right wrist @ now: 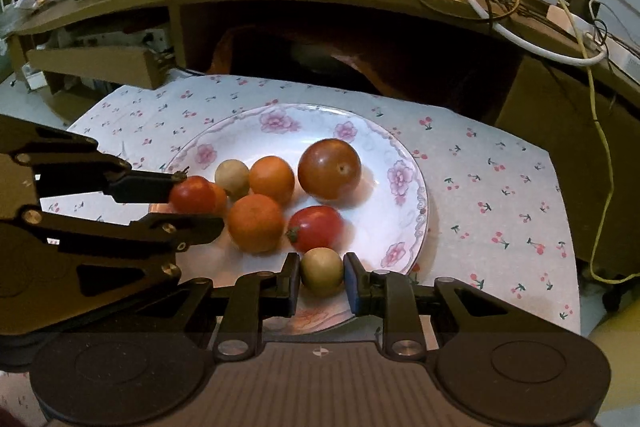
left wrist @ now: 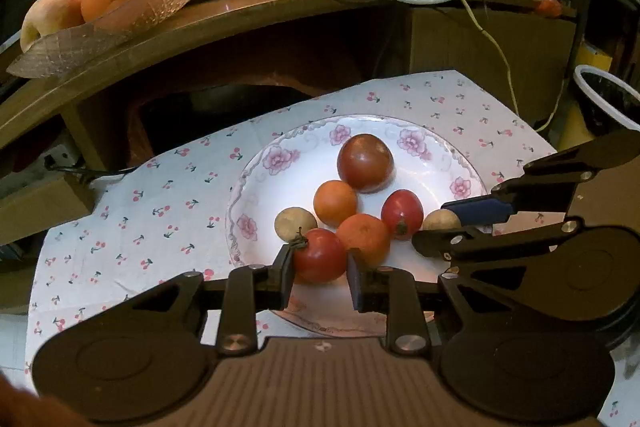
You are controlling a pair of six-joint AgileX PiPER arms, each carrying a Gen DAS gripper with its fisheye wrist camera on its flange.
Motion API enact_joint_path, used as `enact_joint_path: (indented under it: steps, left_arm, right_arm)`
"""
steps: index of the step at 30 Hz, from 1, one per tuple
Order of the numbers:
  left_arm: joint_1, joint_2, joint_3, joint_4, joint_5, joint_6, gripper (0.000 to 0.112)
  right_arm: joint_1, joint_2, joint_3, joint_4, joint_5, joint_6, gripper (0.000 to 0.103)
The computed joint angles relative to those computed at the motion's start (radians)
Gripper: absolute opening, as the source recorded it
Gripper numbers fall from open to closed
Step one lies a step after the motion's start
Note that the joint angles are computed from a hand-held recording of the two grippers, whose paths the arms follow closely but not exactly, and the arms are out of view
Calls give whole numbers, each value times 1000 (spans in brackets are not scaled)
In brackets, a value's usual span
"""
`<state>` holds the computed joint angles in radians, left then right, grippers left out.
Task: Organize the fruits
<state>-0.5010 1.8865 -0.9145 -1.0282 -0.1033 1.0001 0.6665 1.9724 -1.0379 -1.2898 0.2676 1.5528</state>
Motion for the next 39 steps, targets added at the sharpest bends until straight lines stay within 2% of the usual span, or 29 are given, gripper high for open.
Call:
enact_joint_path:
  steps: [6,8,10,12,17,22,26,32,35,37,39]
  left_arm:
    - [5,-12,8,-1,11,-2,36]
    - [5,-18,17,78,13,-72,39]
    - [4,-29,31,231,10,-224,40]
    - [-1,-47,47,272,-6,-271,41]
    - [0,-103,88,250,-45,-276,41]
    - [-4,-157,138,80,-72,-159,44]
    - [-42,-199,195,-30,-117,-78,53]
    - [-73,-275,287,-19,-137,-191,68]
    - [-102,-311,332,-19,-170,-245,82]
    - [-125,-337,363,-26,-200,-268,96]
    - [-158,-361,396,-45,-241,-278,101]
  right_arm:
    - [0,-17,17,-39,5,49,30]
    - [-2,-30,27,-59,7,77,33]
    - [-5,-48,39,-87,10,113,38]
    - [-4,-65,52,-117,17,145,40]
    - [5,-106,89,-177,30,222,43]
    - [35,-158,128,-152,67,234,46]
    - [70,-202,167,-112,93,245,47]
    - [141,-270,234,-97,146,302,53]
    - [183,-302,265,-66,178,323,53]
    - [213,-322,283,-62,198,346,54]
    - [249,-344,304,-60,227,375,55]
